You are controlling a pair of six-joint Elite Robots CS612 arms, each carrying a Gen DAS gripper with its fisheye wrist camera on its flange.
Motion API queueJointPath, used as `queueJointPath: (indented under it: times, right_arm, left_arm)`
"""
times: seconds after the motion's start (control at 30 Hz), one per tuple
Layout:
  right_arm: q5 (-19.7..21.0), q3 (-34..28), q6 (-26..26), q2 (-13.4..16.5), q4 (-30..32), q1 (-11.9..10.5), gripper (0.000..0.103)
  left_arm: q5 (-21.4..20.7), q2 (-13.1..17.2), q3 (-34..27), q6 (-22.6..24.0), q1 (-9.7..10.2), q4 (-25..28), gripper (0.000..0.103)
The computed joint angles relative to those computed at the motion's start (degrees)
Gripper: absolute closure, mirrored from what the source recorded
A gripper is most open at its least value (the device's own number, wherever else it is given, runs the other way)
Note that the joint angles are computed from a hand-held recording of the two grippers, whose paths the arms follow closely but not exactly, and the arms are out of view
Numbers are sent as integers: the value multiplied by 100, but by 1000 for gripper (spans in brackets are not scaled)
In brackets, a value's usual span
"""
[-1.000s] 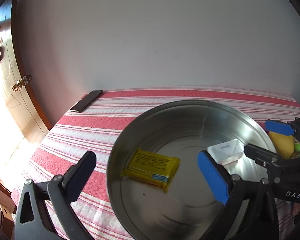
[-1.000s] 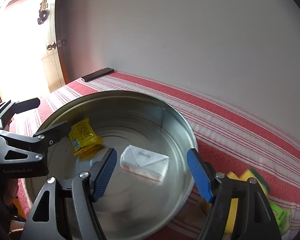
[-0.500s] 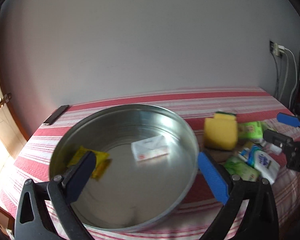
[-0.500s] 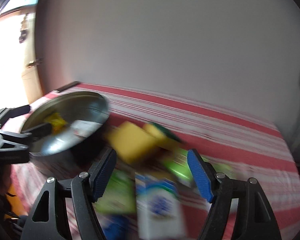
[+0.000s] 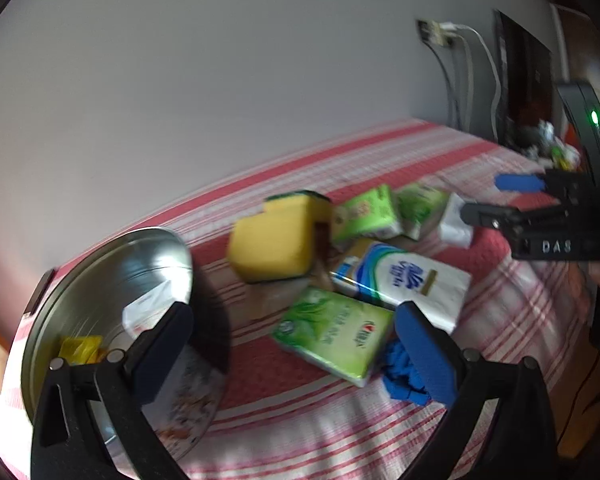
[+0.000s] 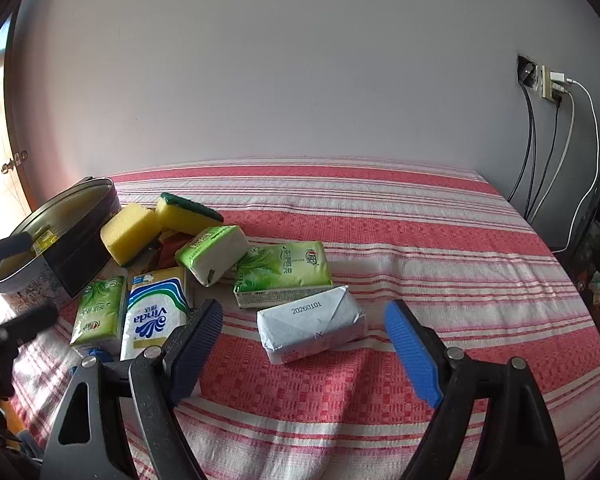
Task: Organize objects
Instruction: 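Move both tools back from the tin to the pile, then grasp the blue cloth with the left tool while the right grasps another white bar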
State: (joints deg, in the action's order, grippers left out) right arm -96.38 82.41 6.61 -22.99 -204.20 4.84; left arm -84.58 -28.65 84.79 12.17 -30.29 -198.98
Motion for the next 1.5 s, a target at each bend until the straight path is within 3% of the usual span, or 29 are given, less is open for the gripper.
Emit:
queueJointPath:
  times: [0.13,0.33,0.5,0.57,0.67,0.87,1.07,1.13,1.3,1.43,1.5]
  right_arm:
    - [41,10,21,5,32,-7,18]
    - [-3,41,297,-14,92,-42,18]
    - [63,98,364,-20,-25,-63,18]
    - [79,114,385,-19,-82,-68,18]
    - [120,135,405,-17,-118,-85,18]
    - [-341,110,251,-78,395,-70,18]
    - [87,-63,-225,-77,928,-125,18]
    - [263,-95,-425,-76,1026,-131,18]
    - [270,-183,-638,-83,1377,-123,18]
    - [210,-207,-751,-93,1522,-113,18]
    - [221,-211,-751,-101,1586,-119,18]
  left_arm:
    - [-174,62,-154,152,29,336,5]
    - [-286,106,-315,-46,91,731,6]
    - [-345,-46,88,-199,83,256,6]
    - [-143,-85,290,-294,38,33,6]
    - [-173,-124,447,-497,-6,81,12]
    - [-234,-91,498,-296,-171,45,16]
    - [-407,-5,298,-319,-205,96,31]
    - [-481,-10,295,-358,-196,131,32]
    - [-711,-60,346,-488,-156,274,32]
    - [-873,-125,478,-593,-132,24,11]
    - [-907,-128,484,-591,-134,15,10]
